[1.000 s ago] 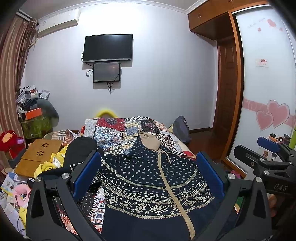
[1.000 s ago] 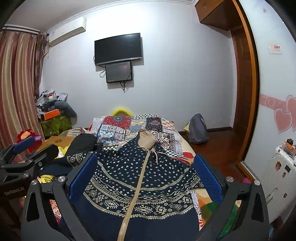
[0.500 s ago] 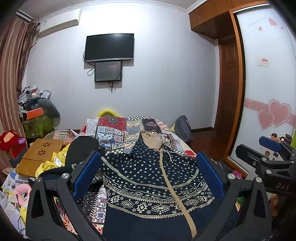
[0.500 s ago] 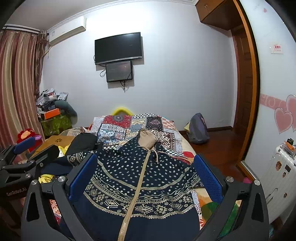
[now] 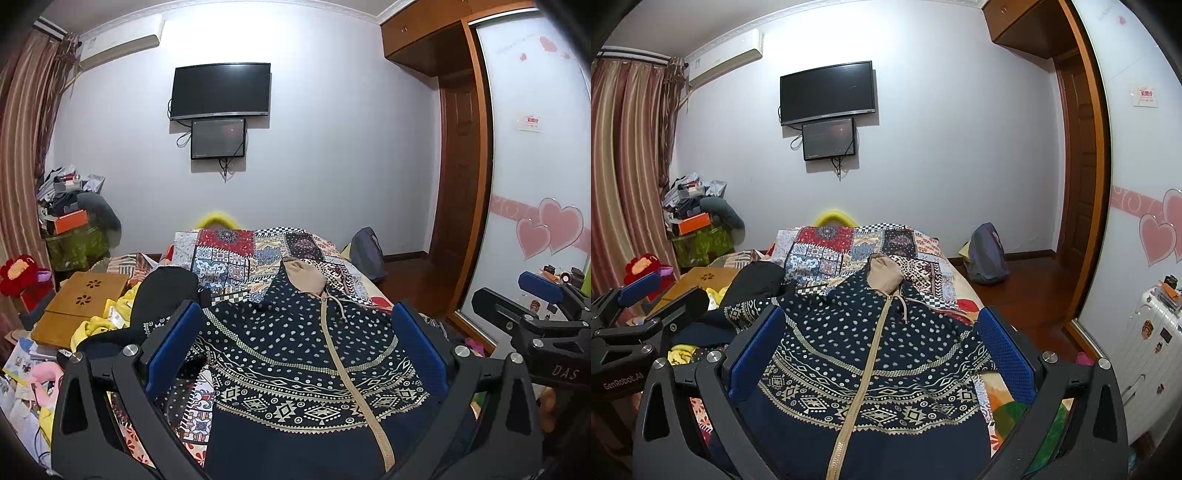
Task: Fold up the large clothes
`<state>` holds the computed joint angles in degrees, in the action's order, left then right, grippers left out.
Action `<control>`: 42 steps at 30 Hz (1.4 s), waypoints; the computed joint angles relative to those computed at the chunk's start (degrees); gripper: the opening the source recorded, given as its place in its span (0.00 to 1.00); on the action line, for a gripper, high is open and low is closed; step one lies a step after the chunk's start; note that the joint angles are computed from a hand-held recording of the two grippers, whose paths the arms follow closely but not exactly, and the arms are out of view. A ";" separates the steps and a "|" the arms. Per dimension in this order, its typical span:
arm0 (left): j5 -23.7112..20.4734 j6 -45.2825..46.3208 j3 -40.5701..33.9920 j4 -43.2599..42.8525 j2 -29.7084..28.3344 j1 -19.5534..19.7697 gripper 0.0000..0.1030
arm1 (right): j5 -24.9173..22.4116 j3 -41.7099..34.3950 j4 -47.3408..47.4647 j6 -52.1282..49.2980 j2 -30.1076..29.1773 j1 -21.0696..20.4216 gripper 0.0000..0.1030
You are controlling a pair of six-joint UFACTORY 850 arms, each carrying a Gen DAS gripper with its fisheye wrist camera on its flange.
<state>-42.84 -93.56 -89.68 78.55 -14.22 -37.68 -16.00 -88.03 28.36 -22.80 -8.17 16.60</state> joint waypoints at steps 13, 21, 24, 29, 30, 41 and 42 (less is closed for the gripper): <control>2.07 1.11 -0.40 -2.09 -0.53 1.88 1.00 | -1.49 -1.80 -4.10 3.36 -1.74 0.41 1.00; 4.65 1.55 -0.62 -6.82 -0.48 7.61 1.00 | -4.15 -8.16 -3.74 2.73 -7.05 0.25 1.00; 6.36 1.75 0.09 -9.14 -0.15 11.24 1.00 | -4.47 -11.44 -6.65 4.84 -9.82 0.51 1.00; 7.06 3.24 1.68 -13.96 -0.09 17.83 1.00 | -6.35 -18.58 -12.54 9.50 -16.08 1.34 1.00; 7.20 4.20 2.07 -15.35 -0.08 19.07 1.00 | -7.01 -19.96 -13.89 10.56 -17.26 1.46 1.00; 18.81 18.62 12.18 -47.66 0.58 37.98 1.00 | -21.08 -40.45 -21.86 17.23 -34.17 2.37 1.00; 19.72 21.17 13.00 -51.33 0.37 39.49 1.00 | -23.31 -43.37 -21.72 17.27 -36.27 2.37 1.00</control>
